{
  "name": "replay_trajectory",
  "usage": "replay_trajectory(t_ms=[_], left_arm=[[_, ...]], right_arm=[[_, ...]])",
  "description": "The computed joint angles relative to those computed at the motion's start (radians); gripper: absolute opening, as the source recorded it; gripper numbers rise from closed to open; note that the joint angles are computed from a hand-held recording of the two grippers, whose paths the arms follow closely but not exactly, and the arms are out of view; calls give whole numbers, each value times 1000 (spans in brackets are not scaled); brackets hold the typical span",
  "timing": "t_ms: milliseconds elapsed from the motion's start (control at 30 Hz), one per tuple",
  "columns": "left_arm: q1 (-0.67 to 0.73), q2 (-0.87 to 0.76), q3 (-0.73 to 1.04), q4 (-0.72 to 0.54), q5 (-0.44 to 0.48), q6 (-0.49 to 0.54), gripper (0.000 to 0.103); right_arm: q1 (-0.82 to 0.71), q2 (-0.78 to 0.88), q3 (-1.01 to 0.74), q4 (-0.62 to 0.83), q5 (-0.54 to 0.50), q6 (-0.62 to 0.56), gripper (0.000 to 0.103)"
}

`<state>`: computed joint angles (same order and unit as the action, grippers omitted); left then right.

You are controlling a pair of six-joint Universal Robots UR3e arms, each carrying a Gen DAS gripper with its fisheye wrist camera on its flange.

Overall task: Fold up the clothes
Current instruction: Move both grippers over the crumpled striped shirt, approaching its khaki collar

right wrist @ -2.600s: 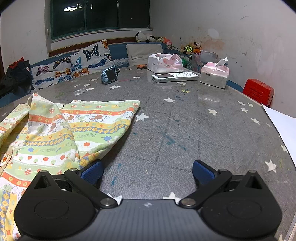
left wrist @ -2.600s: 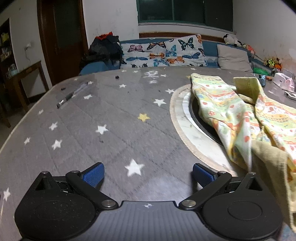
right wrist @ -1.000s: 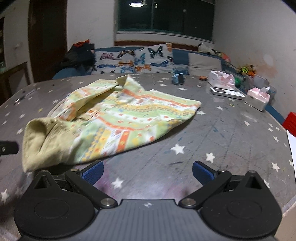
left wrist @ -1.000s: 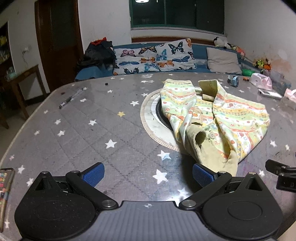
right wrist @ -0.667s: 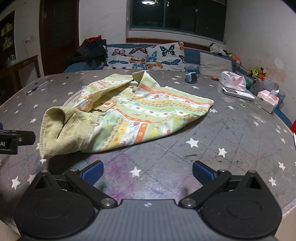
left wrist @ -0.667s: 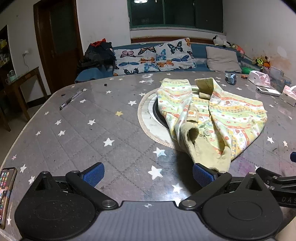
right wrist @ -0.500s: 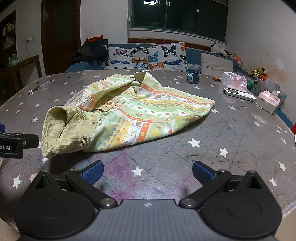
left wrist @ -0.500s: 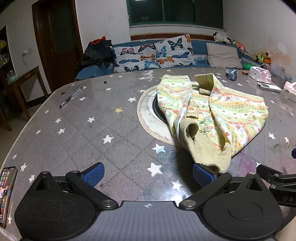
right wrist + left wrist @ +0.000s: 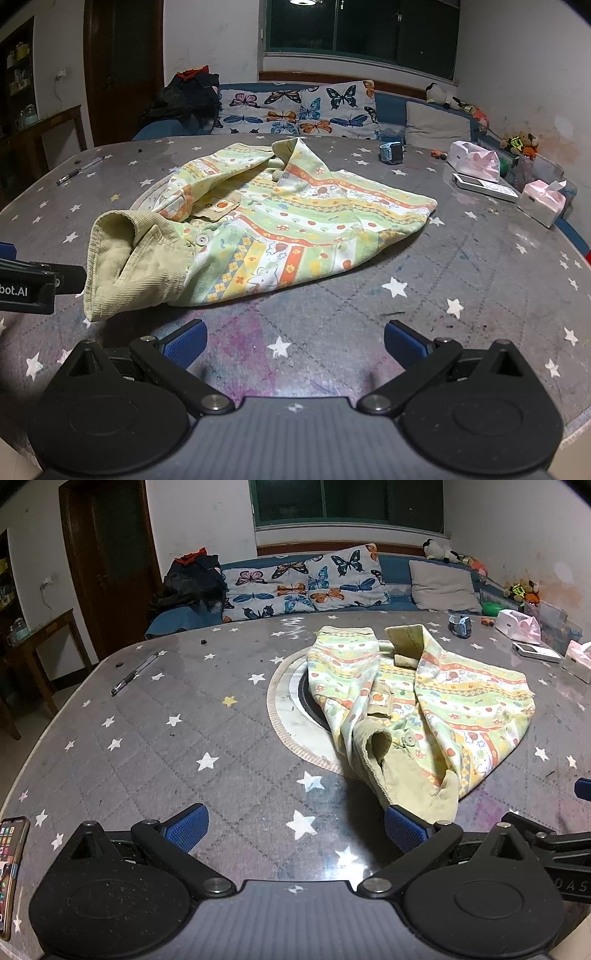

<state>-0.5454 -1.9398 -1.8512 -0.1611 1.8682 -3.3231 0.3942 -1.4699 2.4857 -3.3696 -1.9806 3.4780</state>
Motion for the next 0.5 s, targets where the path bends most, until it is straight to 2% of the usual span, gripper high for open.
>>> replay_trajectory(t_ms=[300, 500], left_arm=[[16, -18, 53, -38, -18, 19, 103], [33, -34, 111, -60, -34, 56, 103]], right_arm=[[-43, 7, -21, -5, 43, -35, 102], [-106, 2, -39, -5, 121, -75, 98]])
